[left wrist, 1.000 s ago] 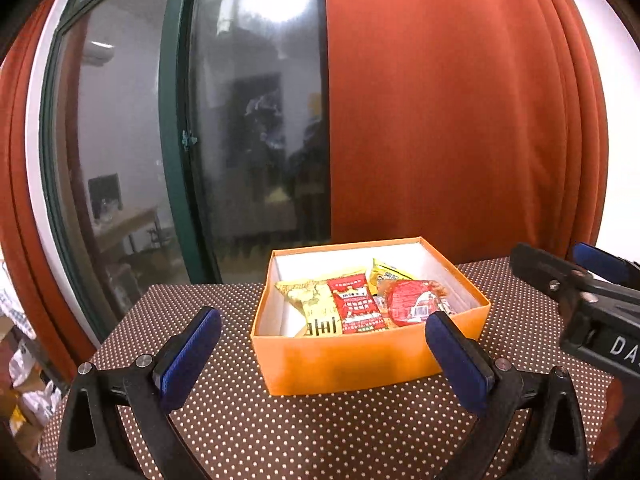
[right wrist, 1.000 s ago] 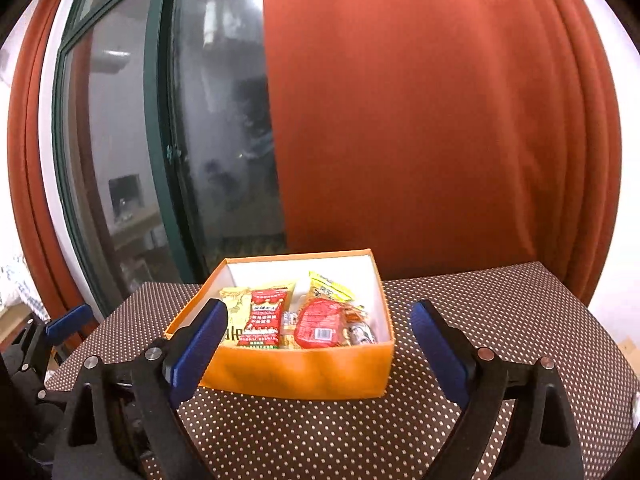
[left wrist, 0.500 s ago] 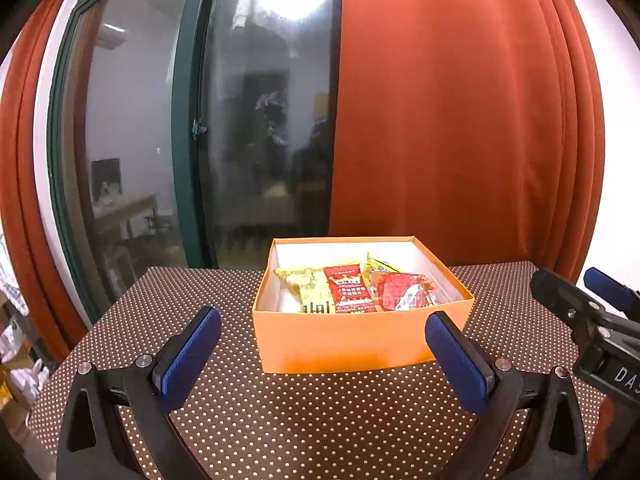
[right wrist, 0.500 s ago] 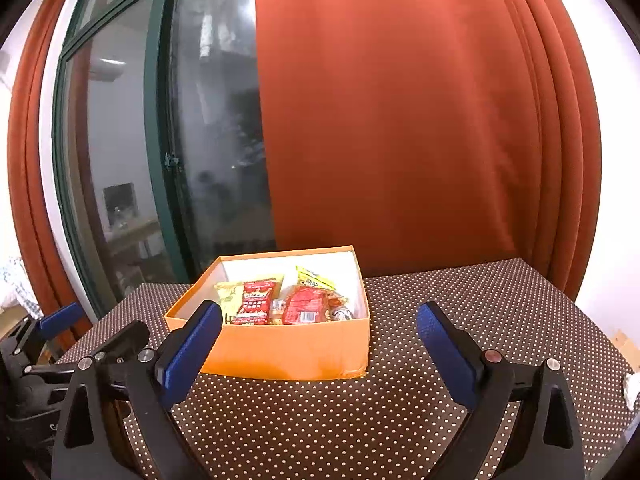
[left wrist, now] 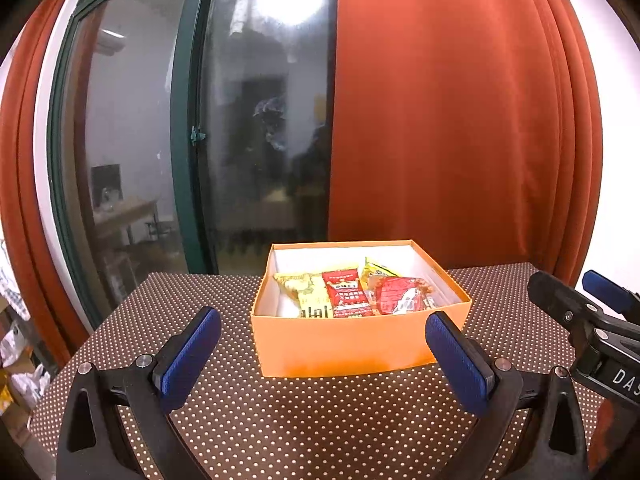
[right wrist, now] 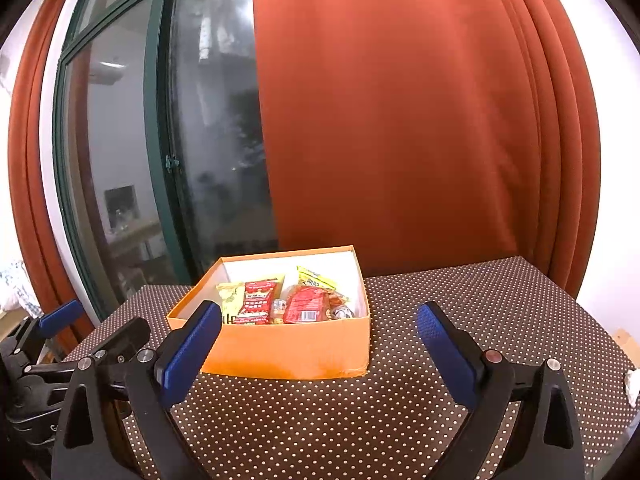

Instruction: Organize snacks

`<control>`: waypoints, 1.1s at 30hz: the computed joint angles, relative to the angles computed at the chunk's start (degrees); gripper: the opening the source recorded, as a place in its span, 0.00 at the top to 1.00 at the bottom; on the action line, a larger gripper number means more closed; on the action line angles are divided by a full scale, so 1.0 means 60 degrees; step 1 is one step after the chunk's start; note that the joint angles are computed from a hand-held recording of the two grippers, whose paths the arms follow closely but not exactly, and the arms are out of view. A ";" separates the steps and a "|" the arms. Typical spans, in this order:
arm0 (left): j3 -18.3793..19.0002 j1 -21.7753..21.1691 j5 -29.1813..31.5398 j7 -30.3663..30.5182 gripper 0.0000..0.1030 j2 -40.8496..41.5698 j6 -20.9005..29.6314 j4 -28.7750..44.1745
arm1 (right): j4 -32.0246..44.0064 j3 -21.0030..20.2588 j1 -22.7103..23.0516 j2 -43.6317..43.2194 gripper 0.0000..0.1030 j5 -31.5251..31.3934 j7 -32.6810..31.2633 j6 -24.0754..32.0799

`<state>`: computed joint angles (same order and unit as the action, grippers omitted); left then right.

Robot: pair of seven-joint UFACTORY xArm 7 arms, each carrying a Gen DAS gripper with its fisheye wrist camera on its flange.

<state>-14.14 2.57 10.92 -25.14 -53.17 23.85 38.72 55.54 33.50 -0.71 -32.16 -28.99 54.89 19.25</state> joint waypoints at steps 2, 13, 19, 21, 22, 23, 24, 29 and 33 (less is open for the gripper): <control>-0.0017 0.0015 0.0021 -0.0008 0.00 0.0014 0.0002 0.0018 | -0.0021 -0.0027 0.0023 -0.0011 0.03 0.0011 0.0001 -0.0006; 0.0017 0.0015 0.0055 0.0021 0.00 0.0012 0.0013 0.0013 | -0.0001 -0.0060 0.0110 0.0000 0.03 0.0040 -0.0049 0.0062; 0.0030 0.0012 0.0051 0.0032 0.00 0.0009 -0.0020 -0.0003 | 0.0045 -0.0058 0.0137 0.0001 0.02 0.0033 -0.0042 0.0124; 0.0023 0.0020 0.0049 0.0025 0.01 0.0004 -0.0011 -0.0002 | 0.0050 -0.0058 0.0136 0.0009 0.02 0.0029 -0.0033 0.0133; 0.0035 0.0012 0.0040 0.0024 0.01 0.0001 -0.0021 -0.0010 | 0.0054 -0.0057 0.0138 0.0009 0.02 0.0029 -0.0026 0.0143; 0.0040 0.0001 0.0032 0.0030 0.01 -0.0001 0.0000 0.0000 | 0.0051 -0.0067 0.0145 0.0017 0.02 0.0028 -0.0027 0.0130; 0.0038 0.0004 0.0029 0.0027 0.01 0.0005 0.0002 0.0004 | 0.0073 -0.0060 0.0154 0.0023 0.02 0.0035 -0.0025 0.0157; 0.0059 -0.0024 -0.0017 0.0005 0.00 0.0026 0.0023 0.0001 | 0.0174 -0.0018 0.0154 0.0064 0.01 -0.0016 -0.0005 0.0262; 0.0090 -0.0034 -0.0034 0.0007 0.01 0.0067 0.0036 0.0004 | 0.0197 -0.0022 0.0180 0.0093 0.01 -0.0051 0.0023 0.0304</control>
